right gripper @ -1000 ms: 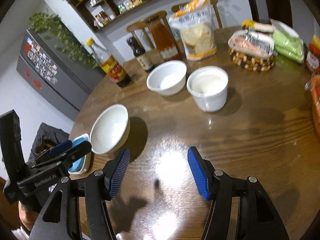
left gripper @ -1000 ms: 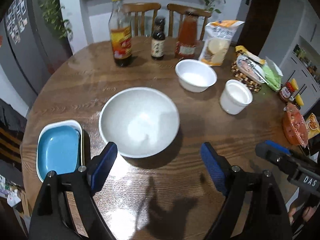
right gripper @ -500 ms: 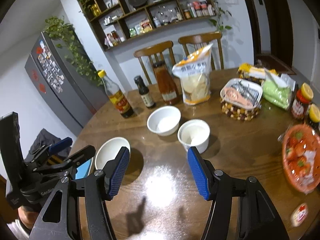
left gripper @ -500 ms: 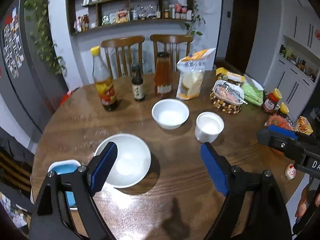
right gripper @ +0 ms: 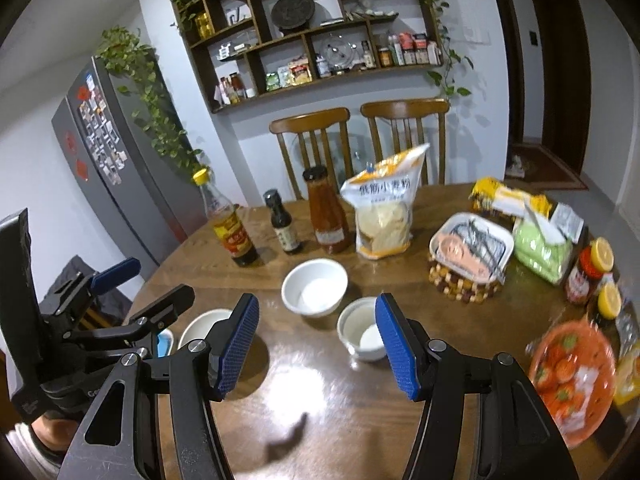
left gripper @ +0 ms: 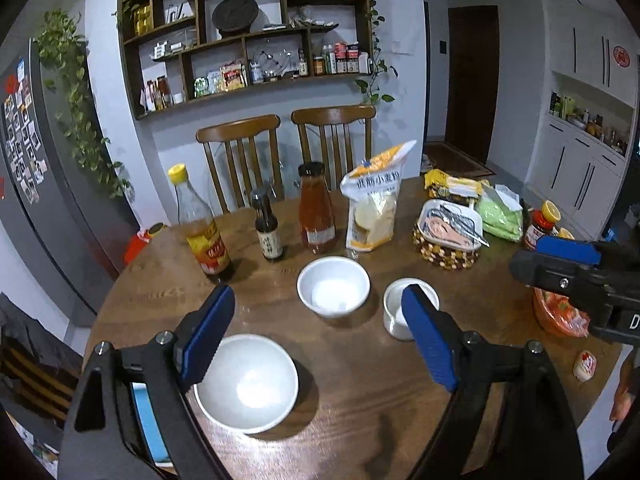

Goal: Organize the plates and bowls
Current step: 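Move the left tool to the smaller white bowl and grip its rim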

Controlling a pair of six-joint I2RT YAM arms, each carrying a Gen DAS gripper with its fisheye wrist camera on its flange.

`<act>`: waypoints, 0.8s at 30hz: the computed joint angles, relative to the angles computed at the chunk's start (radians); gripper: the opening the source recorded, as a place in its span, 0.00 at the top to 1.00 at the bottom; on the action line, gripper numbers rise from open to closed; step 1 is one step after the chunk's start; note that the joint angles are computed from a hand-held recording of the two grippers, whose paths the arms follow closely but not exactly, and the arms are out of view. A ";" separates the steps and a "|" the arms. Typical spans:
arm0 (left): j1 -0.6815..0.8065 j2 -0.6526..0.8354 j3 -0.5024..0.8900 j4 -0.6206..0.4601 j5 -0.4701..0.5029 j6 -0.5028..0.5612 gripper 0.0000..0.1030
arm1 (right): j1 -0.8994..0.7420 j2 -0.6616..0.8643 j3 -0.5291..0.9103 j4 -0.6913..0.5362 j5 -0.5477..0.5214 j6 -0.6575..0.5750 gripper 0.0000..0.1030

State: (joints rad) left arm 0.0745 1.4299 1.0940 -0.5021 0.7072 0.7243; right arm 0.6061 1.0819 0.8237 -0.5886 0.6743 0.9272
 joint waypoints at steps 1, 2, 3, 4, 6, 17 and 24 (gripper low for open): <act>-0.010 0.008 0.012 0.005 -0.004 -0.010 0.16 | -0.026 0.005 0.011 0.004 -0.016 -0.024 0.40; -0.027 0.022 0.029 0.013 -0.014 -0.026 0.16 | -0.055 0.011 0.019 0.014 -0.036 -0.051 0.40; -0.048 0.036 0.044 0.026 -0.036 -0.052 0.16 | -0.098 0.022 0.029 0.032 -0.068 -0.087 0.40; -0.063 0.052 0.062 0.029 -0.052 -0.070 0.16 | -0.121 0.030 0.033 0.045 -0.088 -0.105 0.40; -0.104 0.120 0.129 0.011 -0.094 -0.105 0.10 | -0.186 0.057 0.039 0.080 -0.148 -0.146 0.40; -0.226 0.504 0.390 -0.053 -0.313 -0.245 0.07 | -0.485 0.428 0.028 0.336 -0.533 -0.239 0.40; -0.295 0.724 0.537 -0.057 -0.447 -0.282 0.07 | -0.565 0.679 0.134 0.419 -0.642 -0.276 0.40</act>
